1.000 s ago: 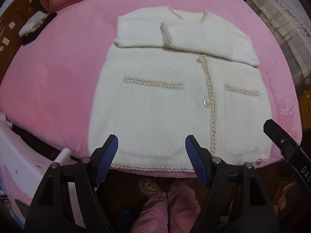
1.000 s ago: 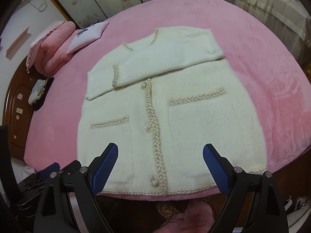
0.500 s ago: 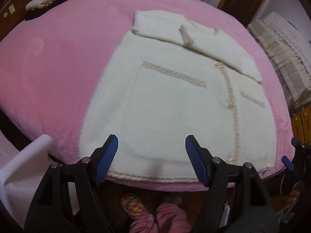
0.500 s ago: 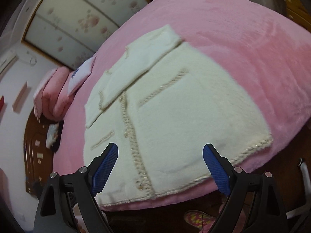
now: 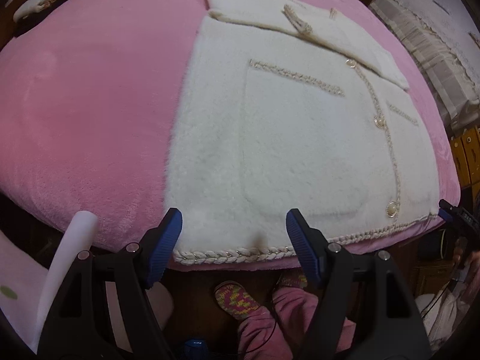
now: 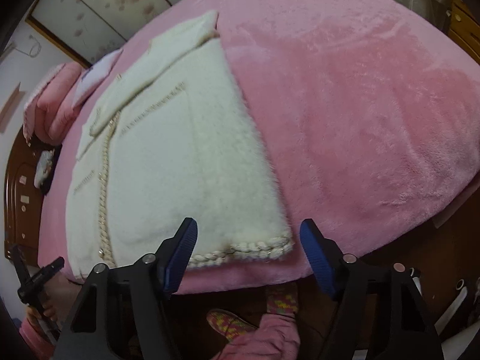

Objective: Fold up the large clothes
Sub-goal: 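Grasp the braided hem of the cardigan with both grippers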

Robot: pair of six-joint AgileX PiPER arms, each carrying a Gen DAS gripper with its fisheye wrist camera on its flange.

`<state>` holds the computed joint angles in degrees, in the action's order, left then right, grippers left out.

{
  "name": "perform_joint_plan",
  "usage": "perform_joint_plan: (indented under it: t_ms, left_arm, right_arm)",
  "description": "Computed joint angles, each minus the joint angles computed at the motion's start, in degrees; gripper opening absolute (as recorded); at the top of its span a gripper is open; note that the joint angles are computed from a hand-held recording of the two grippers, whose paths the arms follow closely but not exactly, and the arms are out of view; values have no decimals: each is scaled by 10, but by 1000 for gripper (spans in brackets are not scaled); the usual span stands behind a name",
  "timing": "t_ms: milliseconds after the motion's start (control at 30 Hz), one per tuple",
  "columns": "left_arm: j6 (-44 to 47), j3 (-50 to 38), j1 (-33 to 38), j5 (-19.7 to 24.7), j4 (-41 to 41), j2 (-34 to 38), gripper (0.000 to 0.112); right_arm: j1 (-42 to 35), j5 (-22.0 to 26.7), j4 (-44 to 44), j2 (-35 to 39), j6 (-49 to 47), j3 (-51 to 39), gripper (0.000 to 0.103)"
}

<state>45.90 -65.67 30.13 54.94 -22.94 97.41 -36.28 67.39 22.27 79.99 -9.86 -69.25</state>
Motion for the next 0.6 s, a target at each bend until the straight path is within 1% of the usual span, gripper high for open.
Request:
perform_joint_plan:
  t_ms: [67,167,233,333,533,600]
  left_arm:
    - [-7,-12,-4,4,2,16,69]
    - [-43,-34,-7,8,14,46,69]
    - [-73,-49,-6,8,15,67,69]
    - [-106,-77,3,21,8,98,69]
    - [-140,-98,-12,-1,26,150,69]
    - [-157,-104,-13,-1,23,160,69]
  right_arm:
    - [-6,1,-7,22,-15,-6,64]
    - [-14,4,-7,50,-33,-15,58]
    - [-19,10,0,70,-46,-23,58]
    - [-19,14,1,89,-55,-32,58]
    - [-19,19,-2,117,-57,-47,58]
    - [-10,13,-9,116,-30,-45,57]
